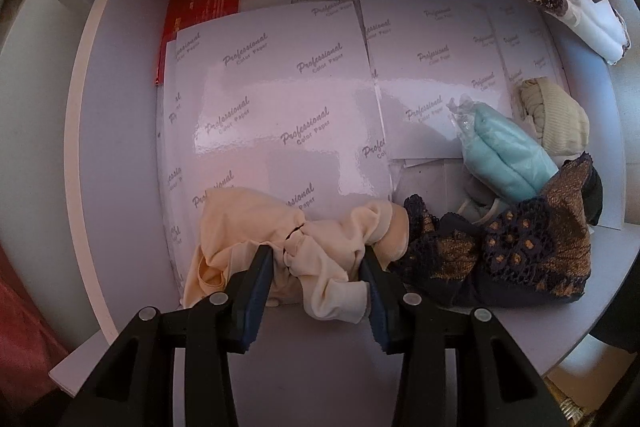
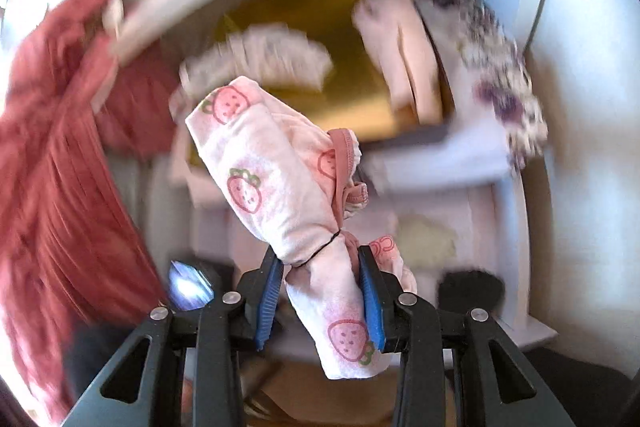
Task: Organize soft objects
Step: 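Lift the pink strawberry garment with the right gripper into the gold tray while the left holds the cream garment, then open the right gripper to release the pink garment in the tray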
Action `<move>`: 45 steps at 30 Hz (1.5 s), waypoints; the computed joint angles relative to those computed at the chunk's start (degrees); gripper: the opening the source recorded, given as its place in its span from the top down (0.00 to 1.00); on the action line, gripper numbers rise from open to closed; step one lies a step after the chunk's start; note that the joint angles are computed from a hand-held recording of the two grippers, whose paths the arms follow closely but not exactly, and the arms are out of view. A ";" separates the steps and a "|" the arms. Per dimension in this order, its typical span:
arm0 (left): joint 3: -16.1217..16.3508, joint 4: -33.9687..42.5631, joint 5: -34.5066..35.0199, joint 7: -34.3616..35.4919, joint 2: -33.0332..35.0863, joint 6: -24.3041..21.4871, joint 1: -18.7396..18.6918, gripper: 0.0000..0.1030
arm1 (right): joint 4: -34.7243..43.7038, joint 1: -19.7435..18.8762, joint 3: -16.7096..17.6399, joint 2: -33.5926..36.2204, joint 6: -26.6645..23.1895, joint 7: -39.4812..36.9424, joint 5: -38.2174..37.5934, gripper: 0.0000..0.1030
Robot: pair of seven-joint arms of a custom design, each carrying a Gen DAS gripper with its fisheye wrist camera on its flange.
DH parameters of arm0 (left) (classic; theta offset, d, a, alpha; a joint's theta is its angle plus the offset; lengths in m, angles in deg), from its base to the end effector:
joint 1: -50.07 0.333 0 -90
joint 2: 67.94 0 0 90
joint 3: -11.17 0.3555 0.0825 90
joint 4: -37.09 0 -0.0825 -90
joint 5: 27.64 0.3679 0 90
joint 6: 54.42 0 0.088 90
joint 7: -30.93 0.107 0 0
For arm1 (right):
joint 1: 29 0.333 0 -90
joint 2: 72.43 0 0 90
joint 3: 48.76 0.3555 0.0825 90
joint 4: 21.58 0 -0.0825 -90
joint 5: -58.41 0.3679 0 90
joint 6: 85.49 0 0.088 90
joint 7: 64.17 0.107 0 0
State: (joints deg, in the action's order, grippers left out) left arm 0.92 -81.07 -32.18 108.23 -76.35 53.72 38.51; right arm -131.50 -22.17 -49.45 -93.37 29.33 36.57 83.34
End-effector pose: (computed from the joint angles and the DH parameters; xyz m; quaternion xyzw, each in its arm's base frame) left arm 0.4504 -0.1914 0.5395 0.6591 -0.7515 -0.0019 0.0286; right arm 0.4370 0.0712 0.7313 -0.6123 0.7294 0.0414 0.3023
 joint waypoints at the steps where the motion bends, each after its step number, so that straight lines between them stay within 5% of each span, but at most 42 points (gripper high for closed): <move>1: 0.02 0.00 0.19 0.16 0.00 -0.04 0.03 0.58 | 1.80 -0.17 0.27 1.35 0.82 1.28 0.08 0.64; 6: -0.07 -0.15 0.44 -0.08 -0.45 -0.29 -0.04 0.58 | 11.06 -0.48 2.87 10.13 4.70 9.62 -6.70 0.64; 11: -0.15 0.04 0.51 -0.51 -0.48 -0.39 -0.17 0.58 | 18.81 0.96 3.06 18.09 3.28 15.29 -14.02 0.64; 27: -0.18 -0.37 1.40 -0.17 -0.95 -0.04 -0.40 0.58 | 24.83 5.78 1.39 27.81 2.84 15.70 -31.24 0.64; 38: -0.39 -0.16 2.10 -0.22 -0.80 -0.13 -0.56 0.58 | 24.59 5.95 0.47 29.98 4.50 12.74 -30.71 0.61; 45: -0.35 -0.17 2.12 -0.12 -0.82 -0.11 -0.59 0.58 | 23.27 5.67 0.69 28.12 6.08 9.89 -28.65 0.45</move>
State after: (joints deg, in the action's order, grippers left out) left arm 0.58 -81.24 -30.06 108.12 -77.17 53.60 37.93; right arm -108.23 -16.50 -48.76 -65.25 35.40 46.46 54.69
